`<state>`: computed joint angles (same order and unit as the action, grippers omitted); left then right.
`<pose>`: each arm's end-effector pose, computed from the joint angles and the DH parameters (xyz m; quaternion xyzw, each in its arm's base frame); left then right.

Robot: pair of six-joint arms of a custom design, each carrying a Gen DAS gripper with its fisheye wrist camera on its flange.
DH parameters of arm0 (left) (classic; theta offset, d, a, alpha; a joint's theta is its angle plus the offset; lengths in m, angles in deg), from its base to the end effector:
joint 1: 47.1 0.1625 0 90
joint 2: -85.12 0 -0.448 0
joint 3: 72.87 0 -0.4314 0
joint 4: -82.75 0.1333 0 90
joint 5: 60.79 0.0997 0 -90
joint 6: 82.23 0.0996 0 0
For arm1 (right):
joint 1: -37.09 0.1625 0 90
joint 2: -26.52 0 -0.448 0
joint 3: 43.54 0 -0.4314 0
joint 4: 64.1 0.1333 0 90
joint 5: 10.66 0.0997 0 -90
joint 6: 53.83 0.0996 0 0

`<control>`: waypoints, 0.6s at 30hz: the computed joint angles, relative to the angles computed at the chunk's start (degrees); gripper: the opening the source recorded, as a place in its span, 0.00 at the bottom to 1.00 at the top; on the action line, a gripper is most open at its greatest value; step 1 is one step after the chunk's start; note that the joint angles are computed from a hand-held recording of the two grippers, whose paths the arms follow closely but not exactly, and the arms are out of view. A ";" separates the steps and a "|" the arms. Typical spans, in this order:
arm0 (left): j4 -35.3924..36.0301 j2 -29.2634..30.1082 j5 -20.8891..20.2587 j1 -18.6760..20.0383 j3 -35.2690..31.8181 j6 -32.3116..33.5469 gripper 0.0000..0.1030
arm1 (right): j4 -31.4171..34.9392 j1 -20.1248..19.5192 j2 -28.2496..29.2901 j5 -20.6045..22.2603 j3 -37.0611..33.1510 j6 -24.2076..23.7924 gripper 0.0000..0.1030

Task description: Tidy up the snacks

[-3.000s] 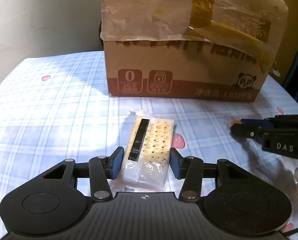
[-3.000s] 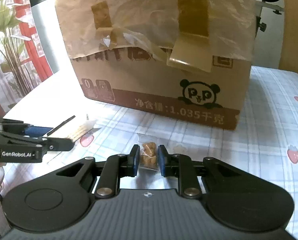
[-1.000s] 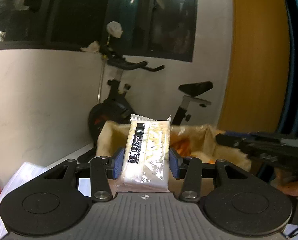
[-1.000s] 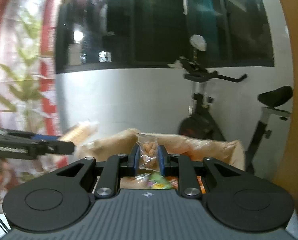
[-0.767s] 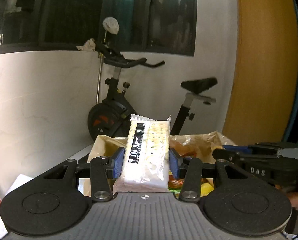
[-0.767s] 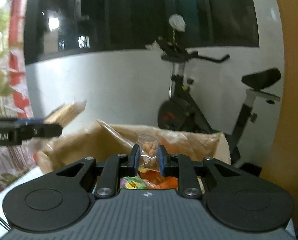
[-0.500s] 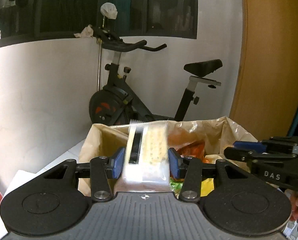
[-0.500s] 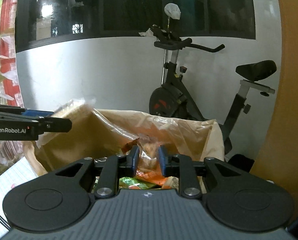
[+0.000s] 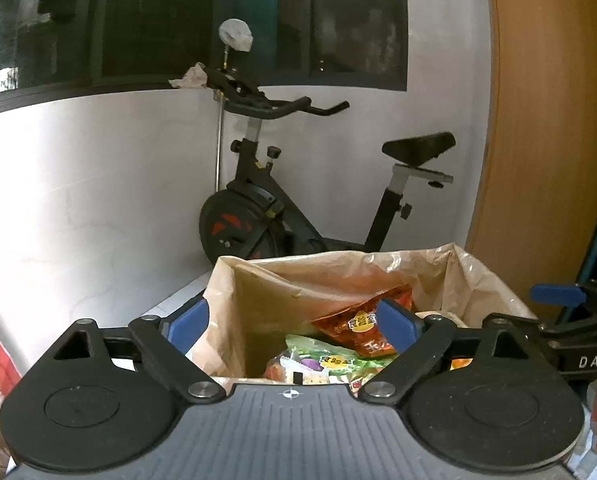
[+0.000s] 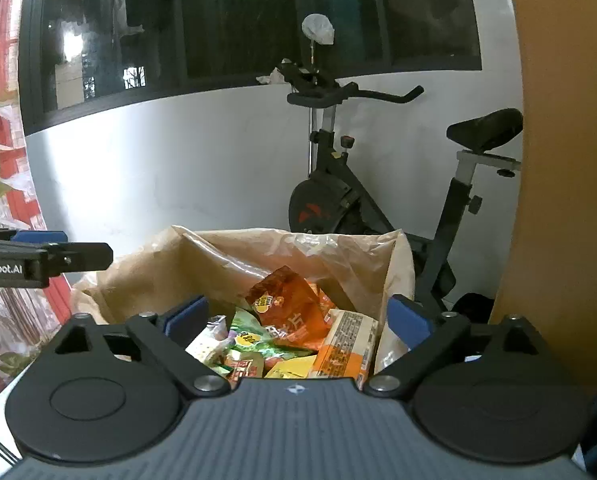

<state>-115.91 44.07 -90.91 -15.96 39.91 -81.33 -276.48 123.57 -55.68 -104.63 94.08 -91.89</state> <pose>-0.3854 -0.4892 0.0670 0.2724 0.7914 -0.4695 0.2811 0.0994 -0.4430 0.3040 0.2292 -0.8017 0.5052 0.2227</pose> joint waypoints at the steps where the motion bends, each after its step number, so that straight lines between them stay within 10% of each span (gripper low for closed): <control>1: 0.07 -0.37 0.31 -0.44 0.44 -0.59 0.90 | -0.17 0.48 -0.33 -0.67 0.32 0.08 0.99; 18: 0.76 -3.85 6.21 -6.28 5.70 -6.77 0.91 | -2.44 8.22 -5.28 -8.91 5.19 4.49 1.00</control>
<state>-115.15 40.22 -84.70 -22.24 45.61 -88.10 -278.92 131.80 -60.97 -113.55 99.27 -87.40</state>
